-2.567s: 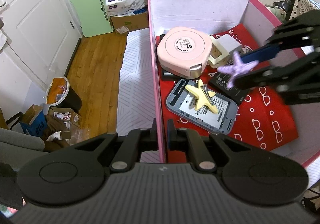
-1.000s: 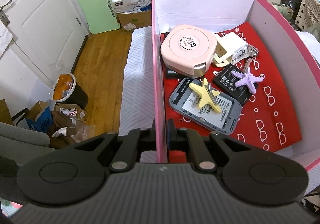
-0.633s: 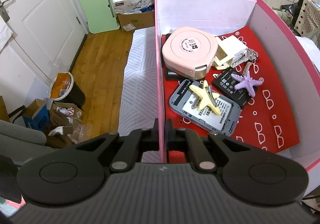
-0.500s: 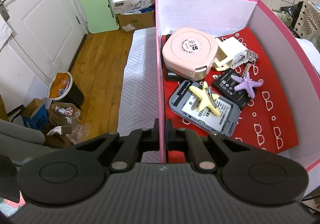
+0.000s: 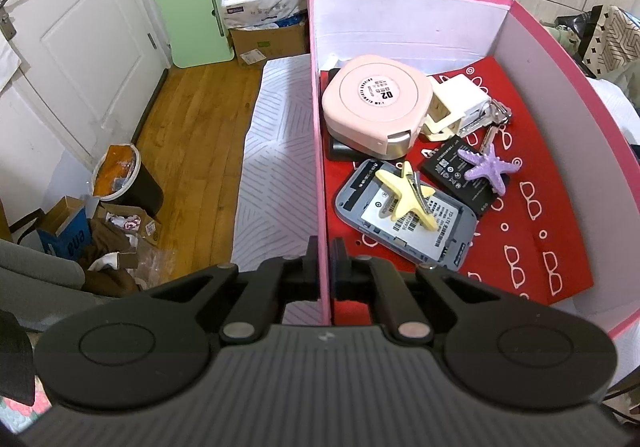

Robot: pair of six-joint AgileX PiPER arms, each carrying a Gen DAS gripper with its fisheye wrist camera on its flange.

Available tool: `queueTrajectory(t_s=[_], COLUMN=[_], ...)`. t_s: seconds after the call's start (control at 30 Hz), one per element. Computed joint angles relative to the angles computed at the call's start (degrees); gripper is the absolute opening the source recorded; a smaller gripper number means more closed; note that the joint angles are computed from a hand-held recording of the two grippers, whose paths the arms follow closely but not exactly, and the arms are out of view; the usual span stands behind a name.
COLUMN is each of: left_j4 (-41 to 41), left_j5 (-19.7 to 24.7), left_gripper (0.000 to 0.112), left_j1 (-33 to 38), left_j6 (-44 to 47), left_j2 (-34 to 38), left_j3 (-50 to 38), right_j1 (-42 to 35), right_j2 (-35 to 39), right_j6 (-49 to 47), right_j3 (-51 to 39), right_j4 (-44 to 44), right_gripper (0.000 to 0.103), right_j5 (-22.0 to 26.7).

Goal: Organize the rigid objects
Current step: 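Carry the grey Wi-Fi device into the box and release it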

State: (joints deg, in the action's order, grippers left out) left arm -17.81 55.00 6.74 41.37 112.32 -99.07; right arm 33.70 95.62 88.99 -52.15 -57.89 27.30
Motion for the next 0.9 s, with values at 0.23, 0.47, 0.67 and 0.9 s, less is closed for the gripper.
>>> queueTrajectory(t_s=[0.23,0.47,0.67,0.9], left_j4=[-0.69,-1.49,-1.86,-2.67], left_j5=[0.61,0.72,-0.11,0.04], left_gripper=[0.004,0.003,0.003,0.003], left_j1=[0.40,0.87,1.01,1.17], left_j6=[-0.33,-0.22,0.37,0.43], left_j2=[0.28,0.27,-0.13,-0.19], left_j3=[-0.59,-0.47,0.48,0.65], right_j1=[1.69,6.78,9.72,11.62], right_j2=[-1.74,-4.14,-7.33,-10.90], right_j6=[5.02,9.16,11.12,14.77], right_j3=[1.43,2.34,2.59,0.94], right_j4=[-2.75,-5.88,-7.81,-15.68], right_gripper=[0.065,0.064,0.065,0.065], right_j5=[1.76,4.62,4.41,-0.34])
